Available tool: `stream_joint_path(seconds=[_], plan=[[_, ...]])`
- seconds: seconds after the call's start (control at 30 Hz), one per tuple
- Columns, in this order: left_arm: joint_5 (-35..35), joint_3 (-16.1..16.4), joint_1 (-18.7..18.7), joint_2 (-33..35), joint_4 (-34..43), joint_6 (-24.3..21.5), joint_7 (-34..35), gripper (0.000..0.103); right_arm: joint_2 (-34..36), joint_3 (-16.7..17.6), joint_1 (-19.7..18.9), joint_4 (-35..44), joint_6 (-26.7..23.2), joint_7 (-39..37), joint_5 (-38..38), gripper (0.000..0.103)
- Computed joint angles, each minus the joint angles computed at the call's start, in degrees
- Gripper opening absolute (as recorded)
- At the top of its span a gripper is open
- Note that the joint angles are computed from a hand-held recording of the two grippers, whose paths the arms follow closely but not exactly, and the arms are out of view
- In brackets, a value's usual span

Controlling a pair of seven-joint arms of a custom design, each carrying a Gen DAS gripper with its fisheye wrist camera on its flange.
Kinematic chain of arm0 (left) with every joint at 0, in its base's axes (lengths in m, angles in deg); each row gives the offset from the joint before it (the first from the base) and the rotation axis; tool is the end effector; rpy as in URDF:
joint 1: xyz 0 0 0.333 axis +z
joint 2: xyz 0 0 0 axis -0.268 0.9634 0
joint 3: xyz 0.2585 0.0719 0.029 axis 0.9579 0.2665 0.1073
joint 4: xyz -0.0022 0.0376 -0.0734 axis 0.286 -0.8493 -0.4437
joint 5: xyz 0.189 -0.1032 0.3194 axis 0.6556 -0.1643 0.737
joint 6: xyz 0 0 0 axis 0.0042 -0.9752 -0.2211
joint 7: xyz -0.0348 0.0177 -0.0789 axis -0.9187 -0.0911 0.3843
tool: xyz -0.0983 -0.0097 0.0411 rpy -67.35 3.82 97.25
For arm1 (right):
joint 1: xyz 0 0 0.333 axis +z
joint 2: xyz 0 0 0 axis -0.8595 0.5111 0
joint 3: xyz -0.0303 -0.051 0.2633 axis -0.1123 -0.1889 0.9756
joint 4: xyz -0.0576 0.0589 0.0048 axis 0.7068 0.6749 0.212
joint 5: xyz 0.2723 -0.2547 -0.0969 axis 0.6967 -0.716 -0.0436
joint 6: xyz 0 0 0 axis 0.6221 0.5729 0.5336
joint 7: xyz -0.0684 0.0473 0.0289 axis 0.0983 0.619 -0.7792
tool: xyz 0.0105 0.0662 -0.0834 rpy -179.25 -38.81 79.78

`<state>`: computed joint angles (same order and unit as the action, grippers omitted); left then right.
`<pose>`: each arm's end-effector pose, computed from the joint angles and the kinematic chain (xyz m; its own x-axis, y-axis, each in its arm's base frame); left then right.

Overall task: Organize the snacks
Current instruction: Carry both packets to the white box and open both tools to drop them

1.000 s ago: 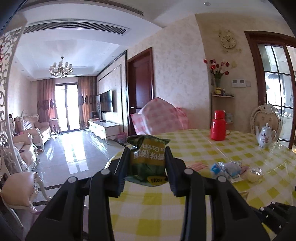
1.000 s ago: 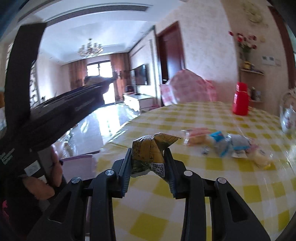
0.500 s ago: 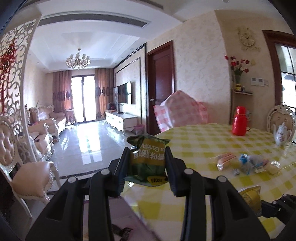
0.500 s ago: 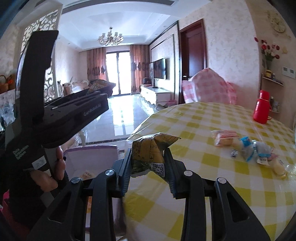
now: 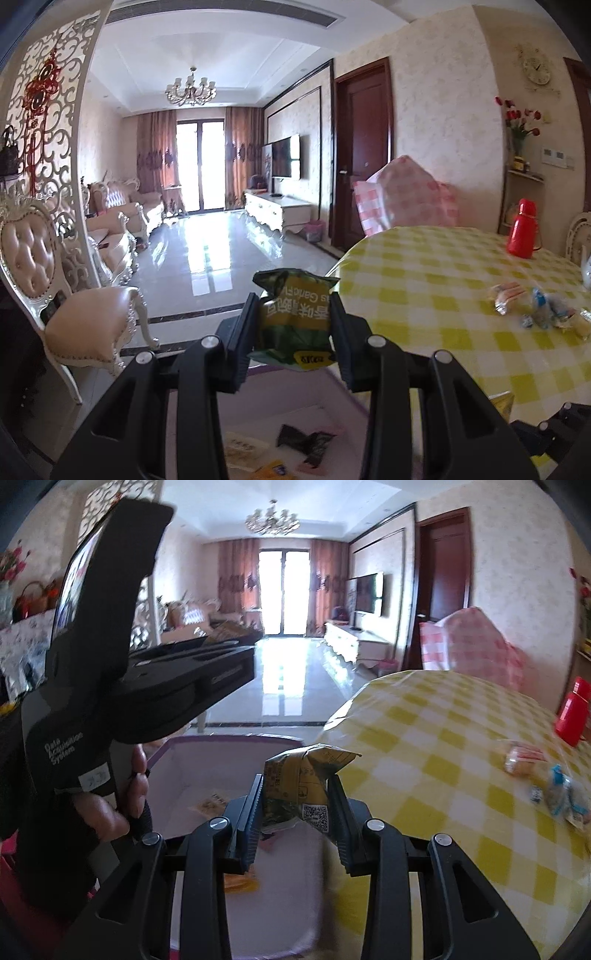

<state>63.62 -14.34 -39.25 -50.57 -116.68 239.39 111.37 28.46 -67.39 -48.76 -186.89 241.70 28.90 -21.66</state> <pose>0.6952 -0.2343 0.5412 -0.0379 -0.9993 -0.0075 -0.3283 0.0195 -0.9444 0.6377 0.1979 0.5157 0.3289 -0.9442 0.0179 -0.4916 -0.1874 -0.8504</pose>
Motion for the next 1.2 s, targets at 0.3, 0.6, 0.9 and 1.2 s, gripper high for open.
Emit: stream_joint_path(seconds=[0.3, 0.6, 0.9, 1.2], plan=[[-6.4, -2.3, 4.1, 1.7, 0.1, -1.5, 5.7, 0.038, 7.2, 1.7, 2.0, 8.7, -6.6, -3.9, 0.3, 0.035], [-17.2, -8.1, 8.1, 6.6, 7.3, -11.2, 20.5, 0.038, 10.7, 1.6, 3.6, 13.2, -11.4, -5.1, 0.7, 0.035], [-15.9, -5.3, 5.3, 6.3, 7.0, -13.8, 19.6, 0.094, 8.2, 1.4, 2.6, 10.4, -12.7, -5.5, 3.8, 0.057], [-8.2, -4.0, 1.3, 5.5, 7.7, -15.5, 16.0, 0.101, -2.6, -1.2, 0.4, -2.8, -4.2, -1.9, 4.7, 0.068]])
